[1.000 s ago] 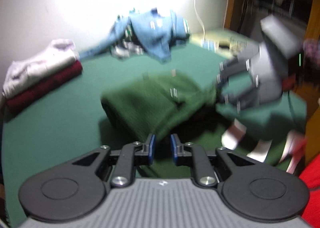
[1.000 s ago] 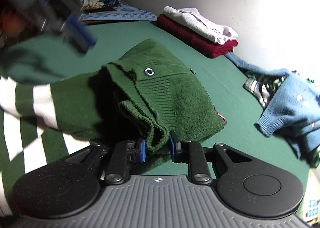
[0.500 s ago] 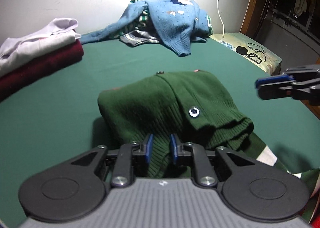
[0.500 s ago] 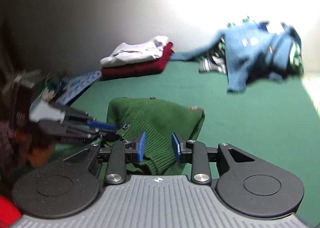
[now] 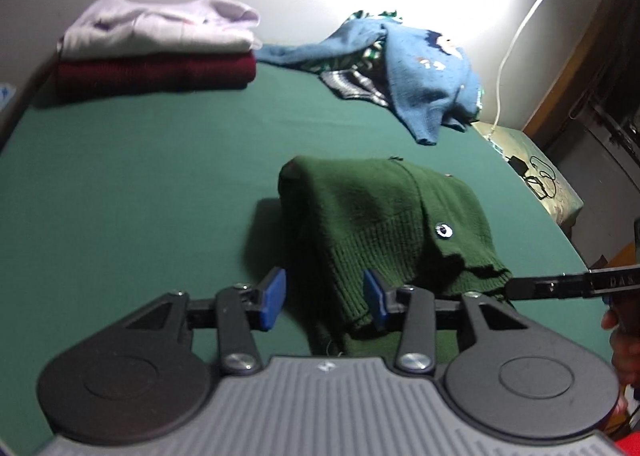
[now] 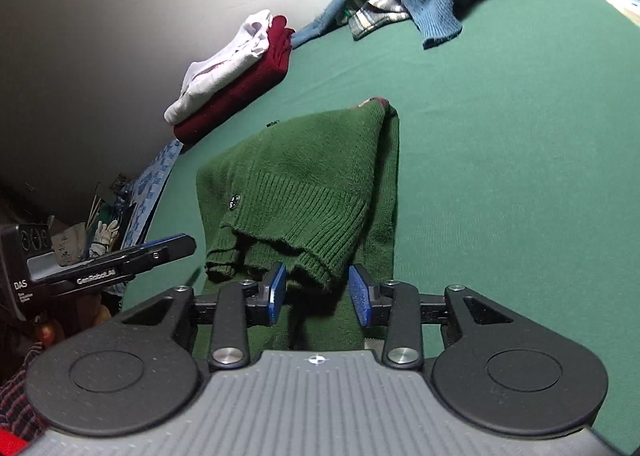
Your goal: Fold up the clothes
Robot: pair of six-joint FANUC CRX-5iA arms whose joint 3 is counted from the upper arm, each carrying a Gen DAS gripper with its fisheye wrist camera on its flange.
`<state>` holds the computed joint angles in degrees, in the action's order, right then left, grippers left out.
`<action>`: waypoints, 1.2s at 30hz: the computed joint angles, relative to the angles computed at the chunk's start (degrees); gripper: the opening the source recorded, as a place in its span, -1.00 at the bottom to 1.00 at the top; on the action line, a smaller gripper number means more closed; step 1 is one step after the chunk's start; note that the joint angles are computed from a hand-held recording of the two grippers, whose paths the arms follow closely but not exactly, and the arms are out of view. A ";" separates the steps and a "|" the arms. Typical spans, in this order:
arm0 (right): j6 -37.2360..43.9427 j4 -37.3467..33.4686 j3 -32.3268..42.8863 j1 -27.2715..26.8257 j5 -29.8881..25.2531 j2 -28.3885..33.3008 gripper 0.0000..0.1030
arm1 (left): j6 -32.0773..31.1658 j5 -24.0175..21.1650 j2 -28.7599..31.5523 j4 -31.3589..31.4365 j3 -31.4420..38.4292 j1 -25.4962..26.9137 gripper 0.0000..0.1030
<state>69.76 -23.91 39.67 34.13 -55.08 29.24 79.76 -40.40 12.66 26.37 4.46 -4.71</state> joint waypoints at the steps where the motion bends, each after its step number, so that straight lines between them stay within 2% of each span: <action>1: 0.12 -0.57 0.26 -0.09 0.11 0.25 -0.24 | -1.57 0.72 0.44 2.52 -0.58 -0.06 -0.07; 2: 0.25 -1.12 0.52 -0.18 0.24 0.49 -0.24 | -3.20 1.41 0.89 5.09 -1.16 -0.15 -0.04; 3: 0.46 -1.36 0.59 -0.15 0.63 0.56 -0.24 | -3.27 1.78 1.35 5.40 -0.87 -0.39 0.03; 5: 0.87 -1.82 0.67 -0.10 1.44 0.67 -0.24 | -2.49 2.33 2.35 4.76 0.26 -0.95 0.07; 8: 0.69 -1.25 0.16 0.07 2.79 0.39 -0.24 | -2.37 2.14 3.34 4.95 1.33 -1.02 -0.08; 9: 0.80 -1.80 0.12 -0.10 2.90 0.40 -0.24 | -2.72 1.89 3.56 5.37 1.50 -0.96 -0.26; 10: 0.87 -2.32 0.11 -0.28 2.99 0.44 -0.24 | -3.04 1.63 3.76 5.75 1.67 -0.92 -0.53; 12: -0.23 -2.60 0.83 -0.45 2.56 1.17 -0.24 | -3.62 1.83 3.76 6.81 1.27 -0.83 -0.66; 15: -1.83 -3.10 1.34 -0.72 2.58 1.92 -0.29 | -3.44 2.34 3.32 8.21 0.37 -0.58 -0.98; 16: -2.34 -2.57 1.31 -0.67 2.55 1.92 -0.41 | -3.07 2.47 3.14 8.50 0.15 -0.47 -0.98; 17: -2.82 -2.07 1.25 -0.62 2.52 1.90 -0.70 | -2.69 2.35 2.88 8.57 0.04 -0.36 -0.98; 18: -2.70 -2.17 0.84 -0.78 2.74 1.51 -0.82 | -2.76 2.34 2.47 8.69 -0.16 -0.31 -0.98; 22: 0.65 -5.24 -0.06 -2.31 2.53 -0.22 -0.83 | -5.89 2.74 0.43 10.88 -1.82 -0.39 -0.98; 25: 2.27 -5.43 1.06 -2.71 0.00 -0.34 -0.83 | -7.23 1.68 -0.24 11.85 -2.13 -0.38 -0.98; 31: 1.45 -0.97 1.04 -1.44 -2.29 0.20 -0.84 | -4.53 -2.42 0.19 7.11 -0.74 -0.32 -0.98; 36: 1.61 1.34 0.99 -0.68 -3.73 0.76 -0.85 | -2.08 -3.58 1.79 1.62 1.31 -1.23 -0.97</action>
